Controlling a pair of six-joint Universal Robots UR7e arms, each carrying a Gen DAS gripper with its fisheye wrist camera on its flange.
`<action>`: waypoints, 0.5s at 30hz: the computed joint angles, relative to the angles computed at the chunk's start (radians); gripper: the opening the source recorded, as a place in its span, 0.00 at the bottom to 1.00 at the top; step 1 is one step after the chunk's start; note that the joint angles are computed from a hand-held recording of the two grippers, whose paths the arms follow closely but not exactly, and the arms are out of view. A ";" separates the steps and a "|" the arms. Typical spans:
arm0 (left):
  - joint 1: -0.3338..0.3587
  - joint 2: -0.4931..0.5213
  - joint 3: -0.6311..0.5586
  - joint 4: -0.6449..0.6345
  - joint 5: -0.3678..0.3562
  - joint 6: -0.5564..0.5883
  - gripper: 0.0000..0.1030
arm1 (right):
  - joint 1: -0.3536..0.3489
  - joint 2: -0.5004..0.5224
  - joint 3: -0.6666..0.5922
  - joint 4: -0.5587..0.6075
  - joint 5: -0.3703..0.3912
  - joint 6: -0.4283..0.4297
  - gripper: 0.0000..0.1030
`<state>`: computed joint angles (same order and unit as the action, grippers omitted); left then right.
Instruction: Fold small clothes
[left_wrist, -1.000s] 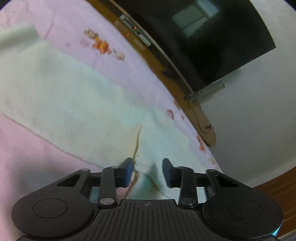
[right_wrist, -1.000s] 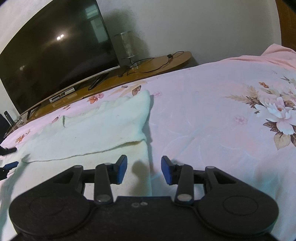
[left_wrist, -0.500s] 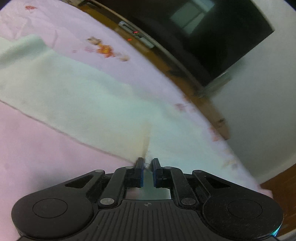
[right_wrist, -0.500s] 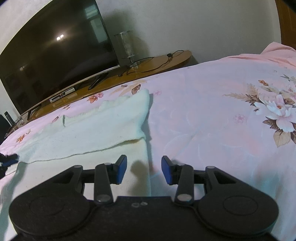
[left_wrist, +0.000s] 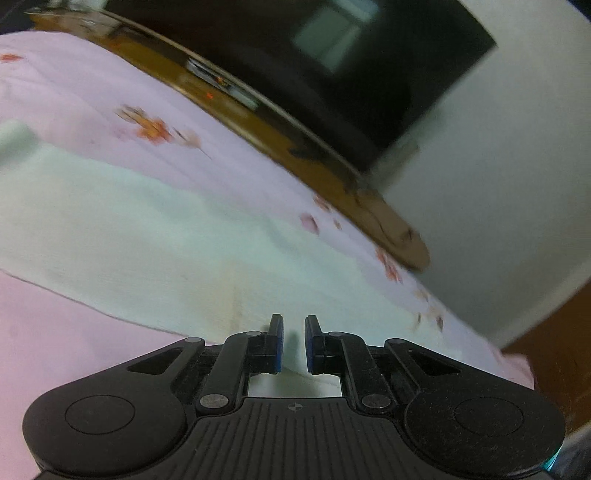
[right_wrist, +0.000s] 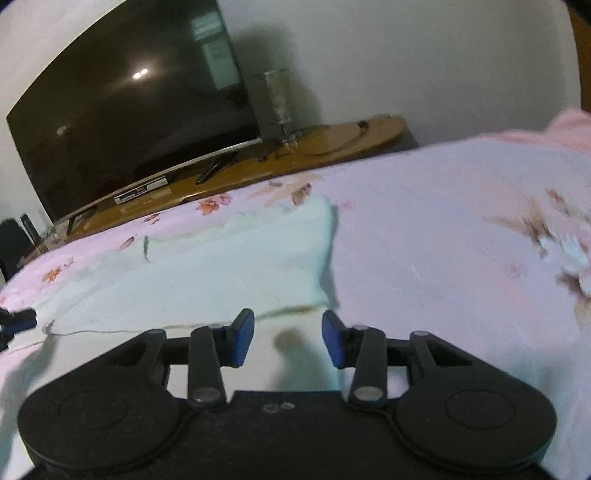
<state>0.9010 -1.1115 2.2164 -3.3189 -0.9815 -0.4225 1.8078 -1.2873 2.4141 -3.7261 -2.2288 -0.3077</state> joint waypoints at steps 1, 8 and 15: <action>0.003 0.012 -0.018 0.051 0.011 -0.006 0.13 | -0.005 0.013 -0.015 0.001 0.005 -0.012 0.38; -0.060 -0.128 0.161 -0.179 0.209 0.025 0.89 | -0.004 0.005 -0.070 0.165 -0.067 0.020 0.40; -0.039 -0.499 0.348 -0.109 0.498 -0.239 0.70 | 0.000 -0.064 0.014 0.159 -0.053 0.042 0.41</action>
